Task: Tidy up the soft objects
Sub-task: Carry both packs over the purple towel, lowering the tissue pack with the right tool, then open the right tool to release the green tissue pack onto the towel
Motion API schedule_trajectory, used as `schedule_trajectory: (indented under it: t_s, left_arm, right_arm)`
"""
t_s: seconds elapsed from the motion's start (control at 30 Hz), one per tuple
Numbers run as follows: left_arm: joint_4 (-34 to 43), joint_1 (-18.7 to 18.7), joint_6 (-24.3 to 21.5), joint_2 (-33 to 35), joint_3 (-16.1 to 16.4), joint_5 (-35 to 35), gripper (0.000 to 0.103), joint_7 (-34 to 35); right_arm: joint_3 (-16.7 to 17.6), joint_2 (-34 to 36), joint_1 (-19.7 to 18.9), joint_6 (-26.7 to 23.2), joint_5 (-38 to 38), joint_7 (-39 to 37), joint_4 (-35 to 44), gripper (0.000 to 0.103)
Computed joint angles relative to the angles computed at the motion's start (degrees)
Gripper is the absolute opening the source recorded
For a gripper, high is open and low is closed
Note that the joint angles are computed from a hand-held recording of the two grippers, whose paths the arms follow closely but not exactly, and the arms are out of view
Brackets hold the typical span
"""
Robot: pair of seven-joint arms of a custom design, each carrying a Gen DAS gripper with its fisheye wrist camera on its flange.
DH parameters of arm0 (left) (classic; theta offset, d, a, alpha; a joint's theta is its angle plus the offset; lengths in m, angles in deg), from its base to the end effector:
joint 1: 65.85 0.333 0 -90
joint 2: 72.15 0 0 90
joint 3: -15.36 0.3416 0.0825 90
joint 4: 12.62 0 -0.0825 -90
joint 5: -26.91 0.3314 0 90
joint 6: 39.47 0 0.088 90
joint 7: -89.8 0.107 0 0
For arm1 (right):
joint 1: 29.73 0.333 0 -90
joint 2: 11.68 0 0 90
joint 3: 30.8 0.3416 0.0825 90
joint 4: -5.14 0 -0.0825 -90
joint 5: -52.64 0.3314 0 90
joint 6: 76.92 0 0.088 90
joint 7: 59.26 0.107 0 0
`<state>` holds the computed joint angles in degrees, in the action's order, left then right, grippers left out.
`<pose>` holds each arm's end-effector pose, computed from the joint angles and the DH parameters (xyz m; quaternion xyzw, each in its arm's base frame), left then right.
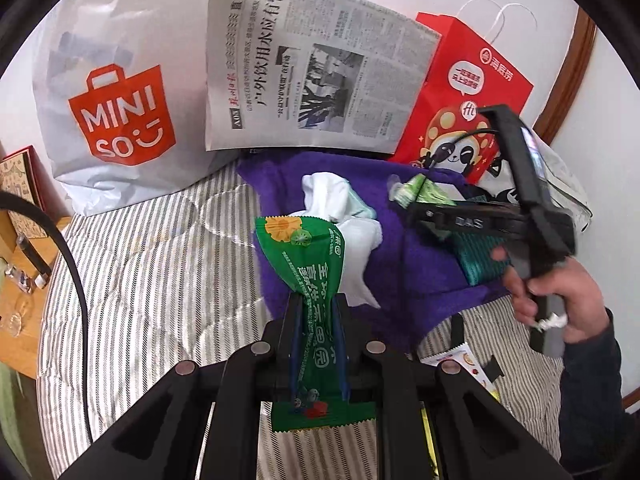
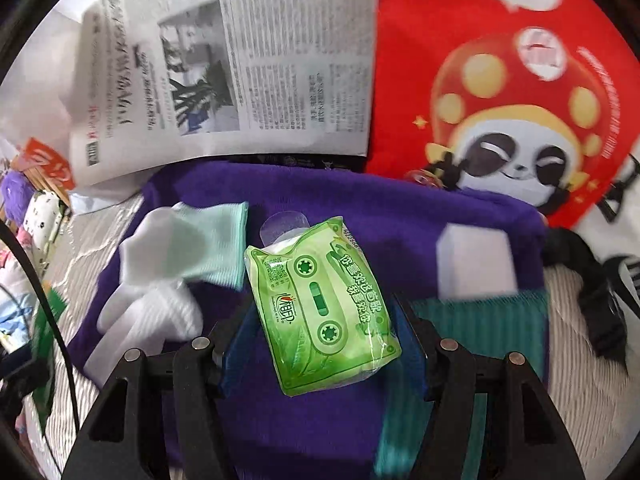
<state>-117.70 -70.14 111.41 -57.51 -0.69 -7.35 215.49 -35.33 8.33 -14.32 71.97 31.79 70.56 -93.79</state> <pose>0.5937 -0.1866 0.5048 -0.4776 0.8061 -0.3445 0.0575 0.6387 0.1375 0.4881 -0.5944 0.7498 -0.2195 0.1905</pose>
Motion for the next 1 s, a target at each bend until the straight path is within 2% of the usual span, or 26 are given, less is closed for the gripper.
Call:
schedule_trajectory:
  t_s: [0.13, 0.27, 0.47, 0.53, 0.6, 0.63, 0.7, 0.77, 1.0]
  left_arm:
    - [1.07, 0.64, -0.65, 1.19, 0.0, -0.48, 0.014, 0.36]
    - [1.84, 1.14, -1.07, 2.05, -0.22, -0.85, 0.014, 0.79]
    - [2.16, 1.79, -1.48, 2.8, -0.47, -1.35, 0.014, 1.13]
    - [2.16, 1.83, -1.59, 2.93, -0.36, -1.22, 0.014, 0.83]
    - [1.9, 1.92, -1.64, 2.72, -0.37, -1.19, 0.014, 0.86]
    - [1.51, 1.92, -1.45, 2.42, -0.36, -1.28, 0.014, 0.81]
    - [1.14, 2.22, -1.85, 1.86, -0.67, -2.09, 0.014, 1.56]
    - [0.86, 2.08, -1.97, 1.34, -0.56, -2.29, 0.014, 1.94]
    - [-0.86, 1.26, -2.01, -1.29, 0.18, -2.8, 0.015, 2.56]
  right_arm:
    - [0.11, 4.93, -0.21, -2.97, 1.2, -2.14, 6.73, 0.063]
    - [0.81, 7.76, -0.76, -2.7, 4.02, -4.93, 9.99, 0.063]
    - [1.29, 9.85, -1.09, -6.64, 7.67, -8.99, 13.46, 0.064]
    - [1.41, 10.7, -1.28, -8.01, 8.68, -10.06, 15.15, 0.067]
    - [1.95, 11.22, -1.82, -9.79, 9.68, -12.66, 16.41, 0.077]
    - [2.27, 11.43, -1.99, -10.5, 10.19, -13.98, 16.94, 0.078]
    - [2.83, 11.0, -2.3, -9.89, 11.04, -16.65, 16.2, 0.08]
    - [2.43, 9.86, -1.97, -9.23, 11.45, -16.6, 14.54, 0.084]
    - [1.27, 3.53, -0.26, -2.85, 9.15, -13.85, 6.92, 0.085]
